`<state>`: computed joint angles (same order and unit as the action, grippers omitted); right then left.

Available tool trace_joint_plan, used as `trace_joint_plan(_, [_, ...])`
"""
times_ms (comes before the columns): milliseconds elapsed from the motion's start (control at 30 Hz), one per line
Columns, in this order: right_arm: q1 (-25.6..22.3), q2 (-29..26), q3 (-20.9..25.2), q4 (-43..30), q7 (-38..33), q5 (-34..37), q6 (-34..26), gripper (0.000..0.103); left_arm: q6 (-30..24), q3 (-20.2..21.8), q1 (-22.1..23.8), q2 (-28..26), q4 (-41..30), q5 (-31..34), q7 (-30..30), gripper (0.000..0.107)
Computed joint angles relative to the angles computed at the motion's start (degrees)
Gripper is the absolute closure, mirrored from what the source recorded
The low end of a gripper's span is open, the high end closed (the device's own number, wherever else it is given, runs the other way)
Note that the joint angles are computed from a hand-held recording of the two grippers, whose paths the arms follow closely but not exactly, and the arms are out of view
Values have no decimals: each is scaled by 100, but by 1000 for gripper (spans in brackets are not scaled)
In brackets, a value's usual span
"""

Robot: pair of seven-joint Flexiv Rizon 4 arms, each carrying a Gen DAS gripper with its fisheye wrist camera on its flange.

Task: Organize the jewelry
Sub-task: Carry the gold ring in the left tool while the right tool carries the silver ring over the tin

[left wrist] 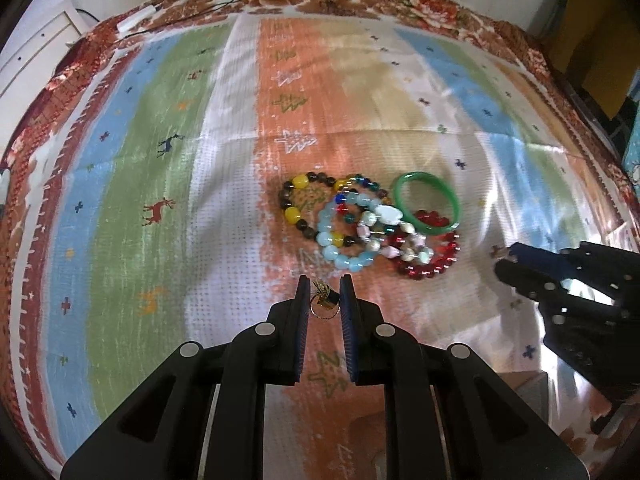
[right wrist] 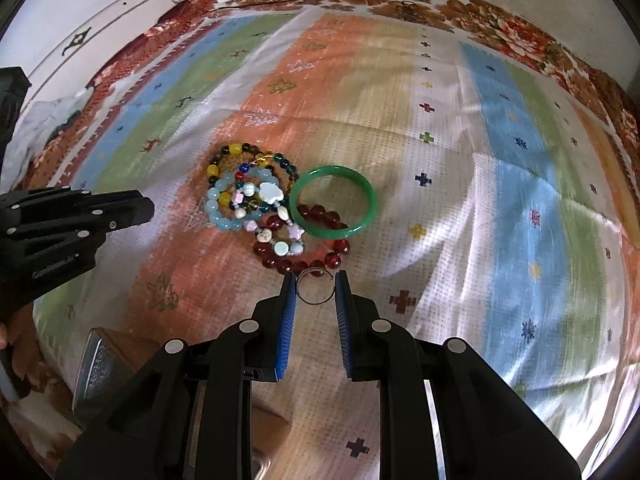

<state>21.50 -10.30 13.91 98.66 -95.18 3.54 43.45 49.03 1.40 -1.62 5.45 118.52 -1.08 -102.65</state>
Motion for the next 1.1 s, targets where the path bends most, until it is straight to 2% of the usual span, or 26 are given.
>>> trace_joint_plan(533, [-39, 859, 75, 547, -569, 828, 464, 83, 467, -92, -201, 704, 524, -200, -177, 92])
trace_joint_plan(767, [4, 1161, 17, 838, -588, 939, 478, 83, 669, -164, -277, 1028, 786, -183, -282, 92])
trace_joint_plan(1100, [94, 1618, -2, 1326, -541, 936, 564, 83, 559, -379, -354, 1444, 1011, 140, -512, 92])
